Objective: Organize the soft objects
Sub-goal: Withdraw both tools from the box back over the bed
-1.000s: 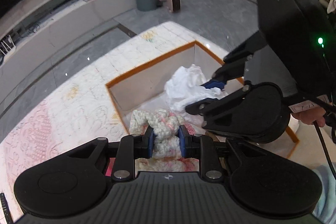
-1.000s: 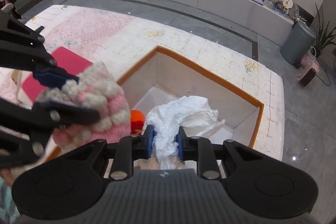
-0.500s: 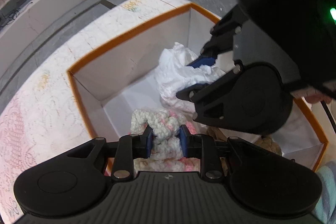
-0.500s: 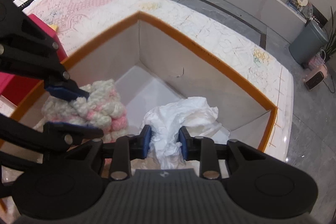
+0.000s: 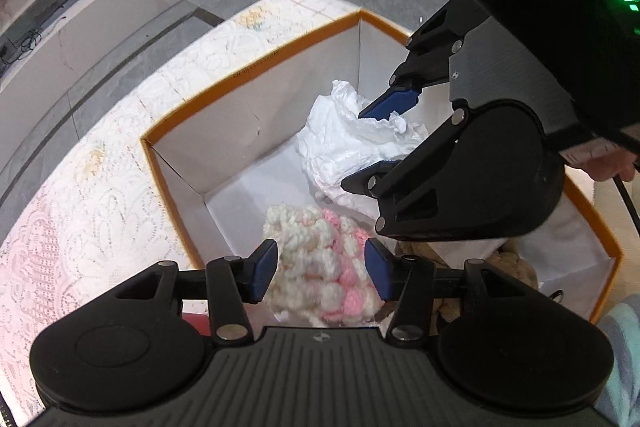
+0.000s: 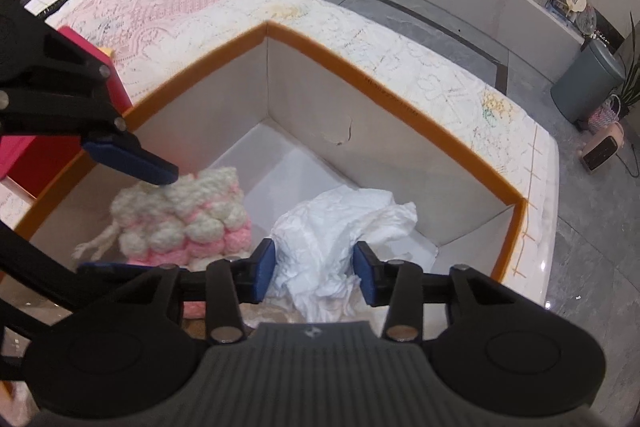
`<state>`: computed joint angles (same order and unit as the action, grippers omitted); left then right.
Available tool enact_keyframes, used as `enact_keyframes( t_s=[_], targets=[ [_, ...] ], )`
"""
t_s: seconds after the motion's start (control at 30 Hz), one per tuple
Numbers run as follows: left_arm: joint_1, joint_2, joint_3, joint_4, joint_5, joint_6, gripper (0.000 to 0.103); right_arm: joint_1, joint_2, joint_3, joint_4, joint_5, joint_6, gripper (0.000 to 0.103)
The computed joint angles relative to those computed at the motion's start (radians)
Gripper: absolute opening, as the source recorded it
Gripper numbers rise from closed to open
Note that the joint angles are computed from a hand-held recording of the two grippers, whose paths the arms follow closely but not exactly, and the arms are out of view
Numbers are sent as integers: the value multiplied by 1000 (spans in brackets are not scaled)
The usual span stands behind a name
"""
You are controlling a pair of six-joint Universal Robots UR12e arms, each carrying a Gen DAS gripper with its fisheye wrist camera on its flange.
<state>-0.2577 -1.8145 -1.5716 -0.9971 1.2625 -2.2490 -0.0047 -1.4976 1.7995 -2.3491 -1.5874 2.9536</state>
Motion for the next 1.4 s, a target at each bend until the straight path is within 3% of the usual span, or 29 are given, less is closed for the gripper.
enact_keyframes(
  t_s=[0.13,0.27,0.6,0.8,0.93,1.07,1.2,1.4],
  targets=[
    [16,25,-12,4,-21,3,60,8,-12,-3,-2,-16,7,47],
    [35,57,-37,20,-37,7,60,19,-30,-2,-9,-36,8,56],
    [105,139,-109,67,-111,-25,60,67,-77,17,-49,-56,47,56],
    [188,196,-168,120,-215,-122,60,117,-106,51,-157,-59,142,56],
    [255,232,-220,200,-261,-199,60,167,-111,73,-258,-79,202,57],
    [323,265,-280,313,-267,-312,60,222,-98,88,-381,-99,237,61],
    [387,281,-320,361,-277,-405,60,271,-66,94,-495,-82,295,61],
    [444,288,-347,337,-217,-390,59,342,11,65,-573,-50,334,61]
  ],
)
